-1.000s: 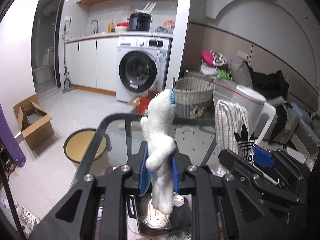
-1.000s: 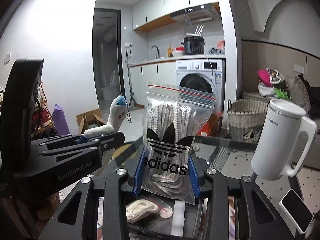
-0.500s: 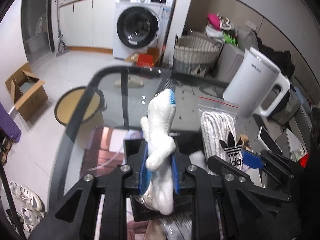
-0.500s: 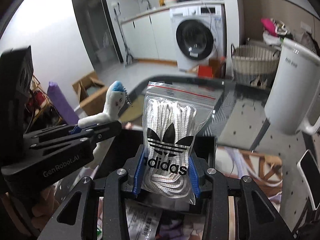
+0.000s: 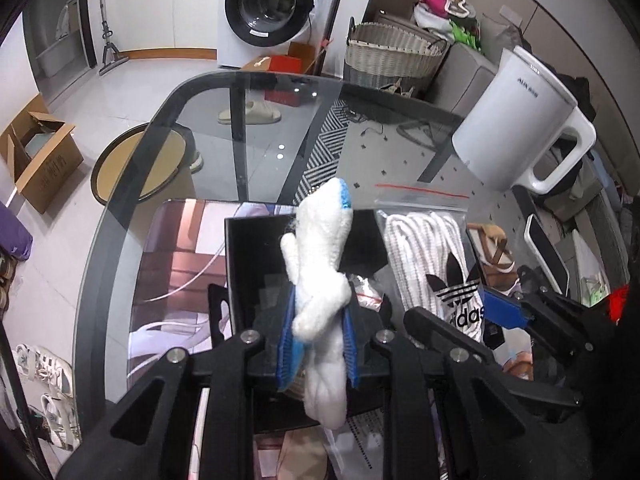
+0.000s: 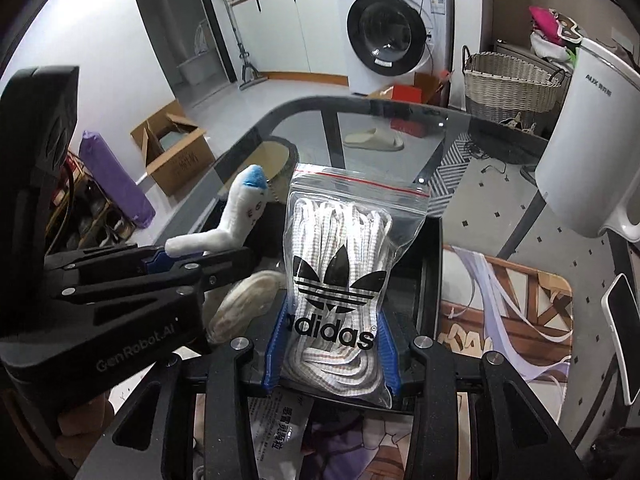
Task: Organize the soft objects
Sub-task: 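Lower the plush toy into the box and open the left tool while the right tool releases the adidas bag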
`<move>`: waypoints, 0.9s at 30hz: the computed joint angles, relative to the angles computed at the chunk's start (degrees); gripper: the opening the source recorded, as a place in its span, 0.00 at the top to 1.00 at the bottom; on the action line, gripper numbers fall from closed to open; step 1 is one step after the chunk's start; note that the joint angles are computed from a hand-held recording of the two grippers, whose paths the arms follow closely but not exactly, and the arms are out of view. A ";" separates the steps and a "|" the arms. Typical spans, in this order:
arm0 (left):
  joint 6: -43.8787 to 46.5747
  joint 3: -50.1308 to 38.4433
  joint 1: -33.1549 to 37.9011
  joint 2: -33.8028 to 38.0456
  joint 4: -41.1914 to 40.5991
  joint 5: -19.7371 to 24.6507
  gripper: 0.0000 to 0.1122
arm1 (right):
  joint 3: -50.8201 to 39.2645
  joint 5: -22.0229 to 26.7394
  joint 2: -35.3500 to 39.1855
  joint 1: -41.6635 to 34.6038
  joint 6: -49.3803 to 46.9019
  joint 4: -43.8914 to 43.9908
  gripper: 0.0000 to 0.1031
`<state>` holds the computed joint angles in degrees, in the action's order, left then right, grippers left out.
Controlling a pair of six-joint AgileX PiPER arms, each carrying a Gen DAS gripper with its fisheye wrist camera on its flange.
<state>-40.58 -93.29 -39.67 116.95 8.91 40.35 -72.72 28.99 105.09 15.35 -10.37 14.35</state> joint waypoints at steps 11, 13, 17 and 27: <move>5.55 -3.54 1.06 3.14 -6.41 3.70 0.78 | -1.50 2.98 2.29 0.66 2.01 -2.44 0.59; 4.60 -3.67 0.81 3.13 -5.13 4.04 0.75 | -1.46 3.01 2.22 0.80 2.63 -3.28 0.56; 2.77 -2.92 0.36 2.21 -2.56 3.64 0.68 | -0.92 2.72 1.46 0.84 2.91 -3.41 0.55; -0.52 1.22 0.08 -2.13 -1.40 0.39 0.55 | 3.04 0.07 -3.02 -0.87 0.16 -0.33 0.51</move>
<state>-41.10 -92.07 -39.58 114.83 7.52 40.74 -69.67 29.06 102.07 14.48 -10.21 14.01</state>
